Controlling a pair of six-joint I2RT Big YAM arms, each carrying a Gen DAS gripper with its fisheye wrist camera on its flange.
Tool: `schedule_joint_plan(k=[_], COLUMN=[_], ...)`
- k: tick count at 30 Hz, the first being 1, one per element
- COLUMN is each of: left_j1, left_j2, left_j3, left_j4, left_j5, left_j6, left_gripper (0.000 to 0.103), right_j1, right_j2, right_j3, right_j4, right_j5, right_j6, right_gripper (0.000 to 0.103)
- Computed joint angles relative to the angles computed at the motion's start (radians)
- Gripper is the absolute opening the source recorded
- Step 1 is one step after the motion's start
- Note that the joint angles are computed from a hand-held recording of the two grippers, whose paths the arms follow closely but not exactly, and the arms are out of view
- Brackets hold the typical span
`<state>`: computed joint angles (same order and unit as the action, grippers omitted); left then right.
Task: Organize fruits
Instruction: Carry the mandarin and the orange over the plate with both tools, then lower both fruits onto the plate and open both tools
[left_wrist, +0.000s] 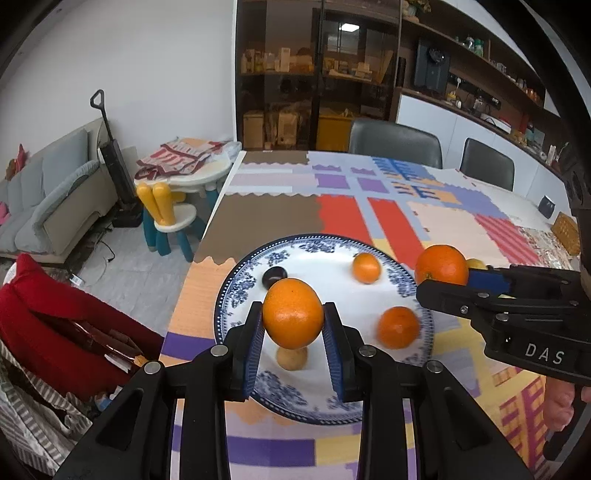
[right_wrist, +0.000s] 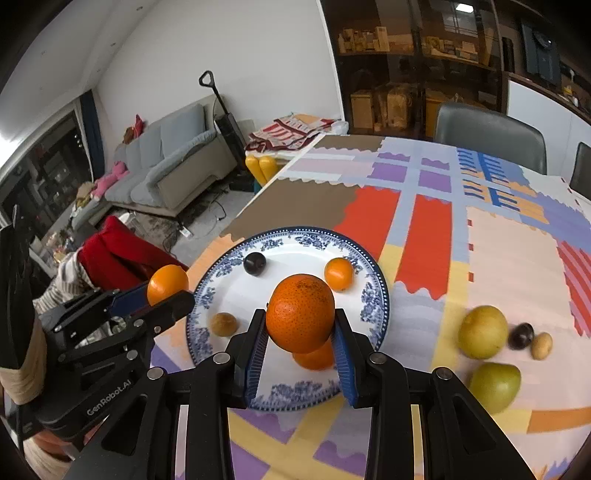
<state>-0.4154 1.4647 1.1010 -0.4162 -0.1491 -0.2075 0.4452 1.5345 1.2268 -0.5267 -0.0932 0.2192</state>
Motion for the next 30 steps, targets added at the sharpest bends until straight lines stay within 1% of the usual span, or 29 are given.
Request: schedule_joint_plan(k=[2, 5, 10, 13, 19, 26, 30], left_j1=[0.012, 0.027, 0.053, 0.069, 0.077, 0.077, 0.072], left_j2=[0.021, 0.052, 0.105, 0.14, 0.195, 0.233, 0.242], left_j3=[0.011, 0.033, 0.077, 0.105, 0.154, 0.187, 0.202], left_j4=[-0.003, -0.015, -0.043, -0.066, -0.11, -0.143, -0.167], left_j5=[0.011, 0.039, 0.084, 0.108, 0.135, 0.132, 0.112], left_j6=[0.011, 0.02, 0.021, 0.025, 0.046, 0.063, 0.068], left_gripper=[0.031, 0.031, 0.031, 0.031, 0.031, 0.031, 0.031], right_j1=[0.001, -0.002, -0.009, -0.008, -0.013, -0.016, -0.015], right_j2=[0.026, 0.063, 0.13, 0.164, 0.22, 0.255, 0.259], right_j3=[0.022, 0.053, 0.112, 0.14, 0.184, 0.216, 0.221], right_j4=[-0.008, -0.022, -0.054, -0.072, -0.119, -0.147, -0.151], right_j5=[0.006, -0.006, -0.034, -0.031, -0.06, -0.062, -0.055], right_j6=[-0.008, -0.014, -0.016, -0.029, -0.025, -0.027, -0.03], right_gripper=[0.035, 0.035, 0.036, 0.035, 0.035, 0.036, 0.036])
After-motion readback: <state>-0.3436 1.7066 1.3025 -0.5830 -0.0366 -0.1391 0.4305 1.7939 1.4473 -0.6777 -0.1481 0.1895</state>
